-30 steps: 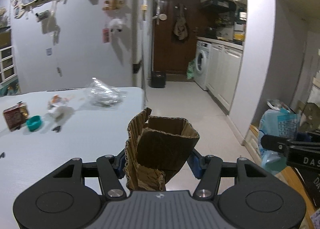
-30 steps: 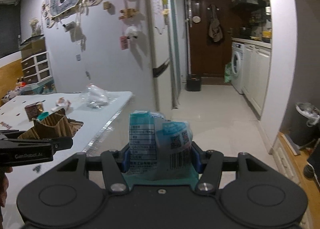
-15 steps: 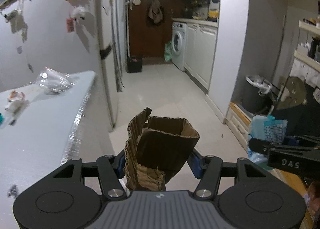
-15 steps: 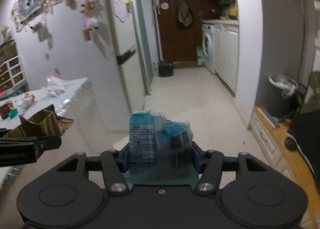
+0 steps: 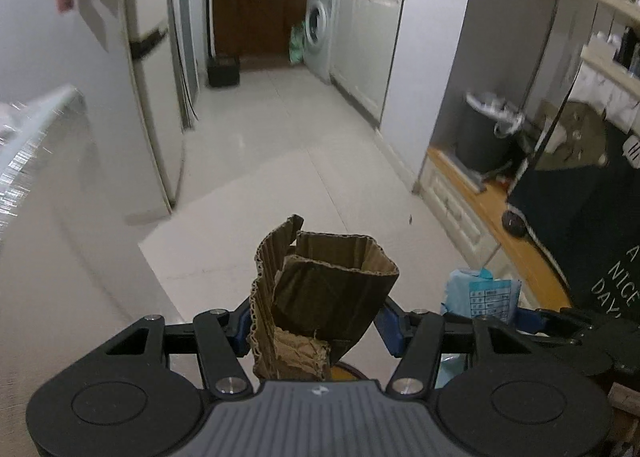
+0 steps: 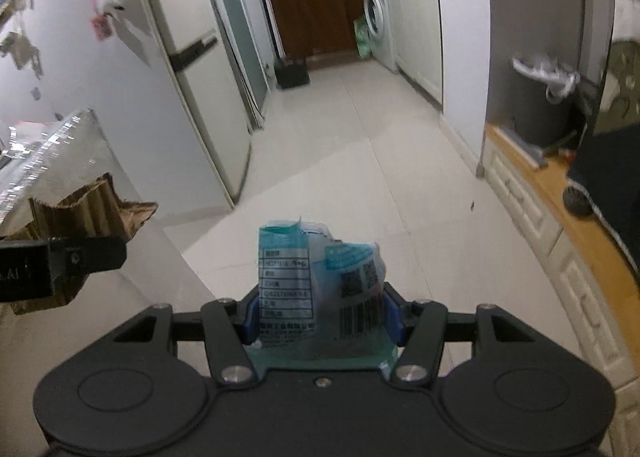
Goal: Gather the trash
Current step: 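Carry the cardboard and snack bag with both tools over the trash bin, then open right tool to drop snack bag while left tool drops the cardboard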
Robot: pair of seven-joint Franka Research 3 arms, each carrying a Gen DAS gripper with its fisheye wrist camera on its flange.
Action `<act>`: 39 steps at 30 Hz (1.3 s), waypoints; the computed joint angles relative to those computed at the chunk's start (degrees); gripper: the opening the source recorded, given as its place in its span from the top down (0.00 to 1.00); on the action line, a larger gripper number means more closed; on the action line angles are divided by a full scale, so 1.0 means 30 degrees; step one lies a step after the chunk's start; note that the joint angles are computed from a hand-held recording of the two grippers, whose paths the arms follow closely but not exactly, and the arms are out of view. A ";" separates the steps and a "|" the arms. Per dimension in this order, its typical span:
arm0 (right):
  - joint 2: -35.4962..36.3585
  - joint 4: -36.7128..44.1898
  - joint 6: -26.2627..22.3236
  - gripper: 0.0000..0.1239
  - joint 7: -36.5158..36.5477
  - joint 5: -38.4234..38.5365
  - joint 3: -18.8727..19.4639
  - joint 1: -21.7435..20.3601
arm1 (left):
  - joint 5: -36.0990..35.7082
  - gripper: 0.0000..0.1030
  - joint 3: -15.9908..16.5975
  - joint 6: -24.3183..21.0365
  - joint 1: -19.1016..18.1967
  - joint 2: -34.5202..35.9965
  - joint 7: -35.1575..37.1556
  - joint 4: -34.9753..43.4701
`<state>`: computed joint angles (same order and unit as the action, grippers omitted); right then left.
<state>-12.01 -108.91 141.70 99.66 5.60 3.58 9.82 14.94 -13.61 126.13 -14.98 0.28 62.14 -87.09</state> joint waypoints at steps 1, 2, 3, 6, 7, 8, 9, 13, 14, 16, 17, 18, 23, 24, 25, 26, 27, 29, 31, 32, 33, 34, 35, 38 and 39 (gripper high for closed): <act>0.0283 0.0126 -0.0225 0.53 -0.0038 0.0156 -0.0079 -0.0004 | -0.0180 0.42 0.0005 -0.0237 0.0003 0.0500 0.0175 0.0277; 0.0616 0.0304 -0.0506 0.53 -0.0124 0.0334 -0.0160 0.0009 | -0.0477 0.42 0.0019 -0.0477 0.0013 0.0980 0.0436 0.0493; 0.0952 0.0466 -0.0799 0.53 -0.0191 0.0458 -0.0230 0.0011 | -0.0784 0.42 0.0031 -0.0707 0.0024 0.1441 0.0691 0.0707; 0.2091 0.1101 -0.1704 0.53 -0.0342 0.0747 -0.0405 0.0034 | -0.1950 0.42 0.0091 -0.1496 0.0178 0.2769 0.1603 0.1244; 0.2511 0.1303 -0.1975 0.53 -0.0245 0.0812 -0.0464 0.0023 | -0.2321 0.42 0.0127 -0.1668 0.0265 0.3115 0.1760 0.1260; 0.2830 0.1461 -0.2229 0.53 -0.0186 0.0886 -0.0512 0.0032 | -0.2617 0.42 0.0166 -0.1775 0.0352 0.3387 0.1854 0.1207; 0.3169 0.1651 -0.2508 0.53 -0.0131 0.0940 -0.0558 0.0041 | -0.2946 0.42 0.0200 -0.1869 0.0465 0.3635 0.1976 0.1159; 0.4570 0.2414 -0.3838 0.53 -0.0078 0.0446 -0.0666 0.0156 | -0.4531 0.42 0.0235 -0.1977 0.1001 0.4467 0.2265 0.0691; 0.4873 0.2539 -0.4089 0.53 -0.0143 0.0273 -0.0678 0.0215 | -0.4835 0.42 0.0227 -0.2078 0.1112 0.4644 0.2357 0.0644; 0.5381 0.2761 -0.4467 0.53 -0.0280 0.0128 -0.0698 0.0334 | -0.5087 0.42 0.0227 -0.2535 0.1210 0.5214 0.2474 0.0892; 0.5569 0.2779 -0.4614 0.53 -0.0415 0.0174 -0.0699 0.0388 | -0.5057 0.42 0.0220 -0.2774 0.1211 0.5450 0.2577 0.1007; 0.5791 0.2887 -0.4813 0.52 -0.0592 0.0302 -0.0704 0.0424 | -0.5044 0.42 0.0213 -0.3043 0.1220 0.5744 0.2705 0.1176; 0.6761 0.3052 -0.5695 0.52 -0.1350 0.1080 -0.0614 0.0678 | -0.5358 0.42 0.0219 -0.3817 0.1376 0.6681 0.2761 0.1531; 0.6898 0.3090 -0.5840 0.52 -0.1464 0.1146 -0.0605 0.0733 | -0.5385 0.42 0.0230 -0.3944 0.1413 0.6806 0.2740 0.1583; 0.7065 0.3097 -0.5963 0.52 -0.1605 0.1187 -0.0596 0.0787 | -0.5423 0.42 0.0245 -0.4045 0.1451 0.6951 0.2688 0.1643; 0.7223 0.3117 -0.6063 0.52 -0.1715 0.1214 -0.0592 0.0840 | -0.5462 0.42 0.0248 -0.4128 0.1472 0.7144 0.2624 0.1739; 0.7374 0.3096 -0.6189 0.52 -0.1844 0.1312 -0.0570 0.0888 | -0.5523 0.42 0.0236 -0.4244 0.1518 0.7300 0.2648 0.1845; 0.7592 0.3052 -0.6431 0.52 -0.2134 0.1639 -0.0545 0.0923 | -0.5700 0.42 0.0197 -0.4376 0.1616 0.7551 0.2707 0.1948; 0.7773 0.2964 -0.6606 0.51 -0.2468 0.2030 -0.0482 0.0967 | -0.6006 0.42 0.0141 -0.4497 0.1752 0.7792 0.2776 0.2019; 0.7901 0.2973 -0.6639 0.51 -0.2644 0.2222 -0.0478 0.0959 | -0.6301 0.42 0.0071 -0.4593 0.1880 0.7932 0.2936 0.2086; 0.8017 0.2968 -0.6671 0.51 -0.2752 0.2393 -0.0465 0.0973 | -0.6720 0.42 -0.0033 -0.4647 0.2048 0.8066 0.3168 0.2124; 0.8119 0.2965 -0.6731 0.51 -0.2806 0.2553 -0.0447 0.0998 | -0.7014 0.42 -0.0097 -0.4687 0.2137 0.8155 0.3280 0.2138; 0.8226 0.2987 -0.6786 0.50 -0.2839 0.2679 -0.0440 0.1019 | -0.7176 0.41 -0.0117 -0.4709 0.2182 0.8241 0.3349 0.2157; 0.8458 0.2939 -0.6920 0.47 -0.2987 0.3012 -0.0432 0.1049 | -0.7281 0.41 -0.0127 -0.4957 0.2190 0.8534 0.3579 0.2359; 0.8558 0.2981 -0.7005 0.46 -0.3027 0.3098 -0.0445 0.1037 | -0.7255 0.41 -0.0124 -0.5079 0.2167 0.8633 0.3641 0.2446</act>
<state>13.67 -99.97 120.68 90.58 14.89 2.24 12.93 -6.82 -13.98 110.89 -8.48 26.18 73.07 -79.76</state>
